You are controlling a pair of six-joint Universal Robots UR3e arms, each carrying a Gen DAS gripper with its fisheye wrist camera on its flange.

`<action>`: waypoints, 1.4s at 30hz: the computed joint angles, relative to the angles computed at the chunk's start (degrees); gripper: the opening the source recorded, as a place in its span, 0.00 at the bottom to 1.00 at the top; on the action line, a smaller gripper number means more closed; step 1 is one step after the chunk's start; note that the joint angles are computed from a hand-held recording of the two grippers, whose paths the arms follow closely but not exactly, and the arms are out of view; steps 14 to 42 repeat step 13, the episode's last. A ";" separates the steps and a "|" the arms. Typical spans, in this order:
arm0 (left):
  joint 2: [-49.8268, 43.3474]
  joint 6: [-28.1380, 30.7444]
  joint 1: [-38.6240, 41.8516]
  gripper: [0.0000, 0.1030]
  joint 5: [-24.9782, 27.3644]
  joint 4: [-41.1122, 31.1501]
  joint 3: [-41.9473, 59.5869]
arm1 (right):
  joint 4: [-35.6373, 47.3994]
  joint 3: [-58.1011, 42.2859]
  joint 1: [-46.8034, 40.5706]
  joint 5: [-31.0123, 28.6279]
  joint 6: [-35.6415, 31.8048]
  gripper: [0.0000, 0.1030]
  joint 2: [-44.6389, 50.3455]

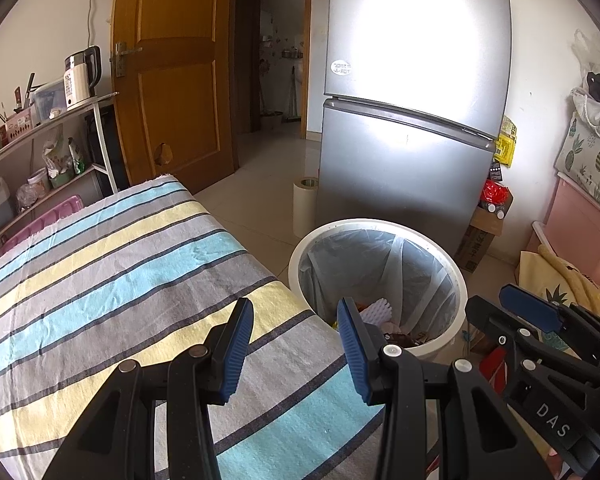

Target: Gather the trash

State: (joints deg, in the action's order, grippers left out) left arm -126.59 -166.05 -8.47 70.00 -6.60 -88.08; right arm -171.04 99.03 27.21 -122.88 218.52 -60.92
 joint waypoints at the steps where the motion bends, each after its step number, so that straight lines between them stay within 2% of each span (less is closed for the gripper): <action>1: -0.05 0.03 0.05 0.42 -0.11 -0.01 0.01 | 0.11 -0.02 -0.01 0.00 0.02 0.41 -0.03; 42: -0.19 -0.07 0.17 0.42 -0.34 -1.26 0.49 | -0.09 0.01 -0.15 0.05 0.03 0.41 -0.02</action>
